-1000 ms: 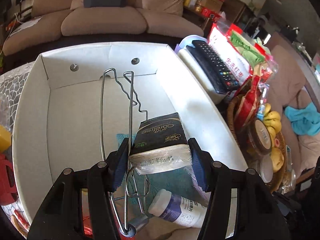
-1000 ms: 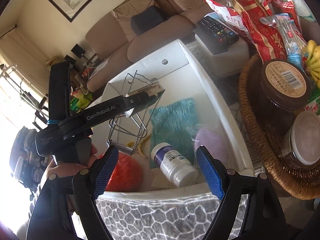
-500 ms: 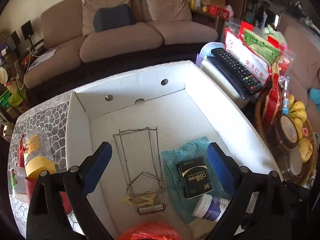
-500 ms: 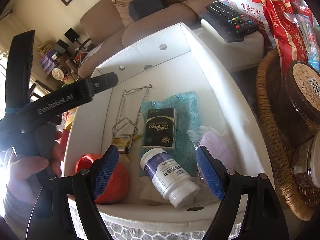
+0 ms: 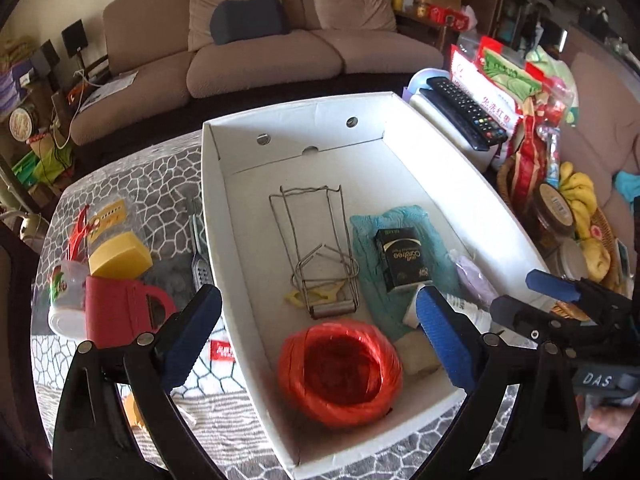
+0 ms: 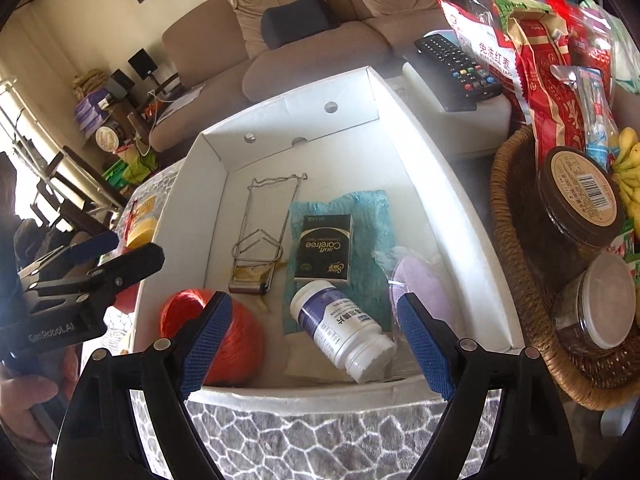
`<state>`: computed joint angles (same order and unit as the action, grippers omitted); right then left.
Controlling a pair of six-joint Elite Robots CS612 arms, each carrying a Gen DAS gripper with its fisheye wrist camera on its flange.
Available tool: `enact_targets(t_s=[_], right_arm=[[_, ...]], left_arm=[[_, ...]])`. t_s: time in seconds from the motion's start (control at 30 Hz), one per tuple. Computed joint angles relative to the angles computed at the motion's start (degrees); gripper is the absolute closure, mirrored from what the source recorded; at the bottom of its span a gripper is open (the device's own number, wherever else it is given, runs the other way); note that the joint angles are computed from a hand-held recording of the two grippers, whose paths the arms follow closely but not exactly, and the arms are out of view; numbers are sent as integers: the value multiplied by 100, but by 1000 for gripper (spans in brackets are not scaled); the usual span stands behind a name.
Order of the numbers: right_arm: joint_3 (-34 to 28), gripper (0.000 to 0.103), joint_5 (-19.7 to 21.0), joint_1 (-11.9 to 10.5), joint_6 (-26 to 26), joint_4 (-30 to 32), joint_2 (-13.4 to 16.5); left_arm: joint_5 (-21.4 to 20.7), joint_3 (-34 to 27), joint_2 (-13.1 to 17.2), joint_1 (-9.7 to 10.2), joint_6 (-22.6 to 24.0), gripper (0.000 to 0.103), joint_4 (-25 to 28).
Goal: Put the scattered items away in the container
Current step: 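Move the right tool to the red handbag and grasp it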
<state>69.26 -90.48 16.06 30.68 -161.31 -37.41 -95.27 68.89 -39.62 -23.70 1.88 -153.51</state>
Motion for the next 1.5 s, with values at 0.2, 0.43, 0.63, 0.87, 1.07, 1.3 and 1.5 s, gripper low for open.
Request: enact_targets(t_s=[0.2,0.43,0.63,0.87,1.07,1.3,1.5], right_arm=[[117,8,-528,163,-262,34,-121],[301,8,-593,304,-198,1,-267],[279,8,-520,478,-271,-12,-255],[-52,0,-295,690,-248,72,-46],[-615,0,-163,896,-330,168,274],[-1639,0,333,1033,-231,281,856],[-2863,0,710,1115,-395,698,1550]], left_arm=[[-87,678,-363,123,-166,4,-315],[-347,1388,-708,306,-410,0,-608],[-444,1906,-920,539,-728,0,-1055],[-198,2287,-1072,820,-824,0,-1379],[-147,2355,-997,1140,-1110,0,-1587],[-143,2189,-707,1434,-1424,0,-1709],[-297,1777,-308,1578,-1830,0,-1722]])
